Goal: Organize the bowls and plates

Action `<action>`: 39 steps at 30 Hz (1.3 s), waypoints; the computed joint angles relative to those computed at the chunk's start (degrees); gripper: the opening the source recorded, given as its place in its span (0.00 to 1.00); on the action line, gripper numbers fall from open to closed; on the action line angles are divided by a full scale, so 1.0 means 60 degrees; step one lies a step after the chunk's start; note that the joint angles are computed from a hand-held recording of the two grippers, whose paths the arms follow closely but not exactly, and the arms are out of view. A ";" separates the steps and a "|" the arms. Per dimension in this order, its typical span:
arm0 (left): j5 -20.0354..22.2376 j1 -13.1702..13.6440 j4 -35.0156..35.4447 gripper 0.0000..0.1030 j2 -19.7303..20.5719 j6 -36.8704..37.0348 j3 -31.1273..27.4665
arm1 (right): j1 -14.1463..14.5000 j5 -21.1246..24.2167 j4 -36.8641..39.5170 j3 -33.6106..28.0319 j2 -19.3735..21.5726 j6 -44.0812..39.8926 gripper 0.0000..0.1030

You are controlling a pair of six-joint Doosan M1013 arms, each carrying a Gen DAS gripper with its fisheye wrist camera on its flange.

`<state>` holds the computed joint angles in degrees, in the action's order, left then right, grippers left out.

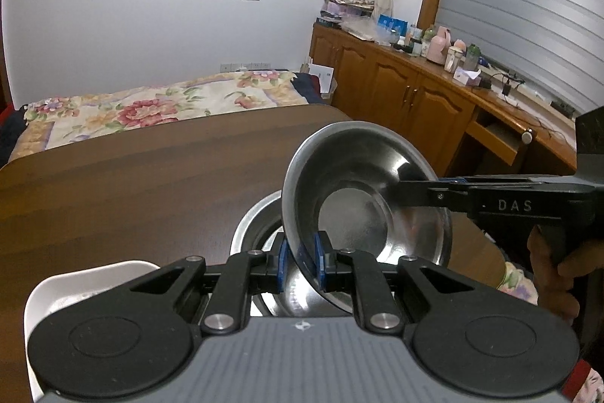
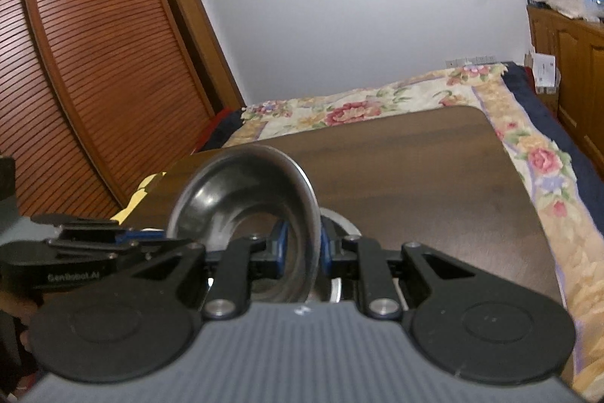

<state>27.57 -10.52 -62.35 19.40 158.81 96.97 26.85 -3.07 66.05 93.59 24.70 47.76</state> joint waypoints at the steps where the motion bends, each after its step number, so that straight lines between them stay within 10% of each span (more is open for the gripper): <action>1: -0.0066 -0.0015 -0.0043 0.15 -0.0010 0.0071 0.0054 | 0.0000 0.0000 -0.0334 0.0007 0.0017 0.0380 0.19; 10: -0.0258 -0.0011 -0.0201 0.16 0.0081 0.0270 0.0304 | 0.0190 -0.0404 0.1217 0.0053 0.0155 -0.1501 0.19; 25: -0.1162 -0.0222 -0.1339 0.16 0.0070 0.1470 0.0633 | 0.0431 -0.1469 0.0338 0.0000 0.0434 -0.1156 0.19; 39: -0.2188 -0.0562 -0.9159 0.17 -0.0032 0.9242 0.1545 | 0.0705 -0.2866 -0.1436 0.0240 0.0562 -0.0230 0.21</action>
<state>14.44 -13.89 -117.30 19.21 214.26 106.24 31.08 -20.26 57.43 95.03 28.07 46.37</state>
